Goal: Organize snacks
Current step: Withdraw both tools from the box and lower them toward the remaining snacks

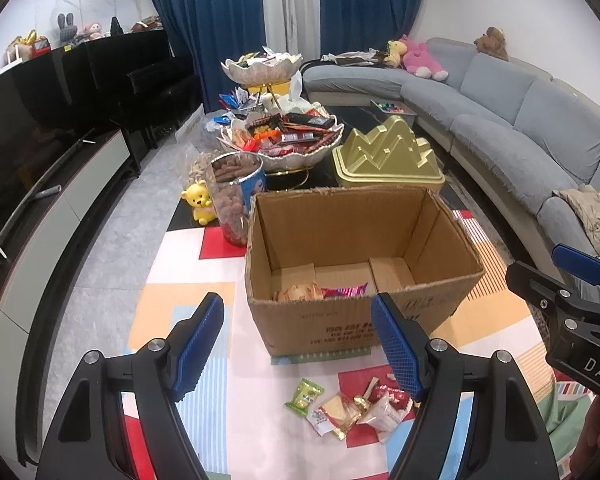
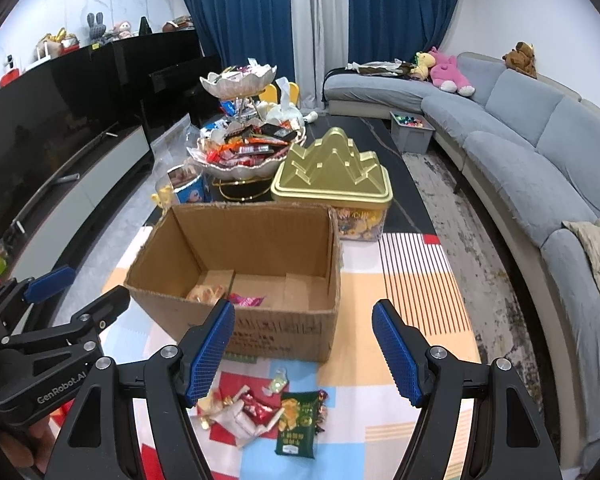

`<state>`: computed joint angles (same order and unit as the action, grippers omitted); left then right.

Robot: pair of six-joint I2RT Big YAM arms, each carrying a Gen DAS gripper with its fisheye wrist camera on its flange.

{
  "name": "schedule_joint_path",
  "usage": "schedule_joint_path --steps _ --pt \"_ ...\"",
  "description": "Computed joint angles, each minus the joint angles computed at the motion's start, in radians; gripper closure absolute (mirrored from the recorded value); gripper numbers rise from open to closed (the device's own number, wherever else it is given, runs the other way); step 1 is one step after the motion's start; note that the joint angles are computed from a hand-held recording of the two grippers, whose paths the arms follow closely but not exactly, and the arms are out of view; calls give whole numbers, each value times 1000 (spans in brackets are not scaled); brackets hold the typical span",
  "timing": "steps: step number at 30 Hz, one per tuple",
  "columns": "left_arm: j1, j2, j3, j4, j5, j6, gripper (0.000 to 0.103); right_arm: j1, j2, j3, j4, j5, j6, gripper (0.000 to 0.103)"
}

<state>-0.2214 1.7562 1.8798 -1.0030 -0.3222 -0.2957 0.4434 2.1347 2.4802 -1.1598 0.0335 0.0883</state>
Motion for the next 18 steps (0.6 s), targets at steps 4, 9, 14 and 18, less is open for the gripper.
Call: schedule_joint_path --steps 4,9,14,18 --pt "-3 -19 -47 12 2 6 27 4 -30 -69 23 3 3 31" --pt "-3 -40 -105 31 6 6 27 12 -69 -156 50 18 0 31" --pt "-3 -54 -153 56 14 14 27 21 -98 -220 72 38 -3 31" --pt "-2 -67 -189 76 24 15 27 27 -130 -294 110 62 3 31"
